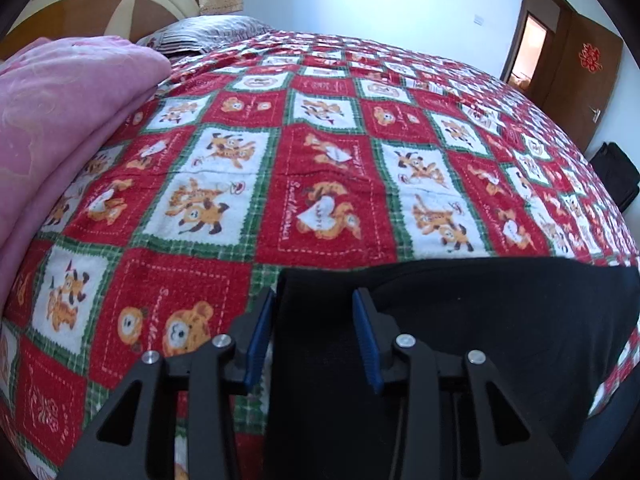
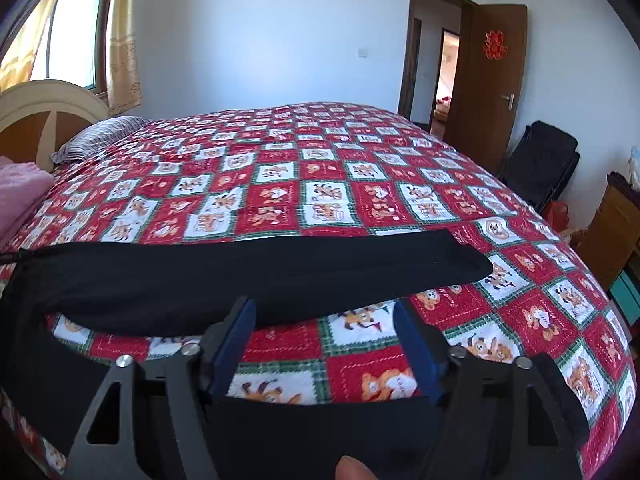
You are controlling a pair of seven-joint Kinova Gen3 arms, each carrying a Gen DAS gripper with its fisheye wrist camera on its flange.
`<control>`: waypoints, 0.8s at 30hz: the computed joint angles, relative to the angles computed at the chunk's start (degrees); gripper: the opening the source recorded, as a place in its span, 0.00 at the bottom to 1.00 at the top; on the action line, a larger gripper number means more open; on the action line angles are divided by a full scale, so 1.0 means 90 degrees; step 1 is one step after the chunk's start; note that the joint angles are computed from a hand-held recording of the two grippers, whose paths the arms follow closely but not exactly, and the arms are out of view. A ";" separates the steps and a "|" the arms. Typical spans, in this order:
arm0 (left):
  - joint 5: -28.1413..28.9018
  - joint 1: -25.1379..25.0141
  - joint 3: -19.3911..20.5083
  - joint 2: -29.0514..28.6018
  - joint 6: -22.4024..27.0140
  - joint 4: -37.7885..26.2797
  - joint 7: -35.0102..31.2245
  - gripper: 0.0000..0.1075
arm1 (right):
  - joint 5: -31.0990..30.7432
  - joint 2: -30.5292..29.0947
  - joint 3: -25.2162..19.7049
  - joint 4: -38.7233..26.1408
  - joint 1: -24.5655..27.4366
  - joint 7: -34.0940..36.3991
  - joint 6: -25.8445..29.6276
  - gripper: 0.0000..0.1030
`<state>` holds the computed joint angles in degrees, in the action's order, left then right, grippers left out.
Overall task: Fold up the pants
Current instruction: 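Lower both grippers onto the black pants and close them on the fabric, then lift the gripped pants off the quilt with both grippers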
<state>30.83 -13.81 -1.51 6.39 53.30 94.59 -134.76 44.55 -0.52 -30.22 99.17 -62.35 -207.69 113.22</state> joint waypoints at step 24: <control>0.0011 0.0136 0.0070 -0.0037 -0.0280 0.0087 -0.0716 0.16 | -0.0530 -0.2800 0.3071 0.1625 0.2538 0.3435 -0.2829 0.54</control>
<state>30.93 -12.58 -0.88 6.05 50.79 95.38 -141.21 39.78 -25.72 -2.58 113.79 -39.51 -176.77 87.76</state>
